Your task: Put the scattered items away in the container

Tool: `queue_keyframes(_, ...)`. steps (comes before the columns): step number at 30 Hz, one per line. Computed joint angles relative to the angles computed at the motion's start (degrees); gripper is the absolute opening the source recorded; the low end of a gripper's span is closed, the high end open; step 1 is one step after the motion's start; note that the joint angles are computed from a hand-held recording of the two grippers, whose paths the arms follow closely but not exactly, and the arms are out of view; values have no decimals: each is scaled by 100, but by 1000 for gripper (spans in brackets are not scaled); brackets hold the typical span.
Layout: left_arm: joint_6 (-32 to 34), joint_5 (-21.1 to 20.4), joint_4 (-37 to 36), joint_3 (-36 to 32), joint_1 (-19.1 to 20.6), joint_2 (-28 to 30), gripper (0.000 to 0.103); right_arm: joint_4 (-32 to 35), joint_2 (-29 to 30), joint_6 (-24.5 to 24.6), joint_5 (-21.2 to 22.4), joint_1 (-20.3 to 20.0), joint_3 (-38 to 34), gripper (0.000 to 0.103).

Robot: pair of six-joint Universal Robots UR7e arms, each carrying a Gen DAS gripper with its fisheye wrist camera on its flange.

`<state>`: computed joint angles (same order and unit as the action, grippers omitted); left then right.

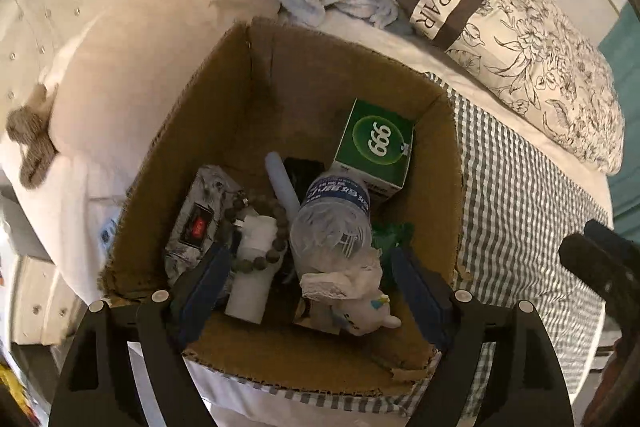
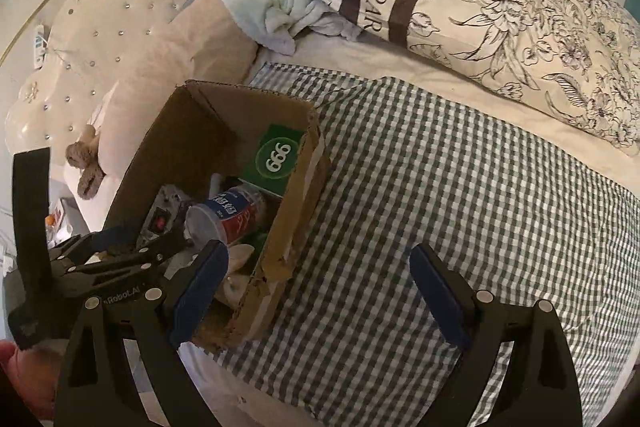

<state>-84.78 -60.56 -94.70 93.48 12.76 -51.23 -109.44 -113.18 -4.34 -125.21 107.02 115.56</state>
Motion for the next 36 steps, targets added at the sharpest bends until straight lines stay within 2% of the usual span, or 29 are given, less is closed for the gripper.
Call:
queue_keyframes(5, -25, 149, 188, -186, -131, 33, 94, 86, -23, 202, -80, 18, -103, 93)
queue_keyframes(8, -25, 181, 248, -221, -168, 28, 97, 255, -46, 406, 80, -70, -185, 93)
queue_keyframes(16, -92, 255, 582, -316, -206, 8, 103, 369, -289, 688, 9, -105, -136, 93)
queue_keyframes(25, 222, 194, 446, -401, -238, 161, 103, 685, -549, 829, -62, -193, -83, 93)
queue_keyframes(32, 310, 174, 49, -299, -243, 170, 103, 769, -566, 850, -156, -159, -100, 93)
queue_keyframes(36, 64, 241, 705, -598, -241, 360, 103, 869, -550, 915, -221, -168, -117, 93)
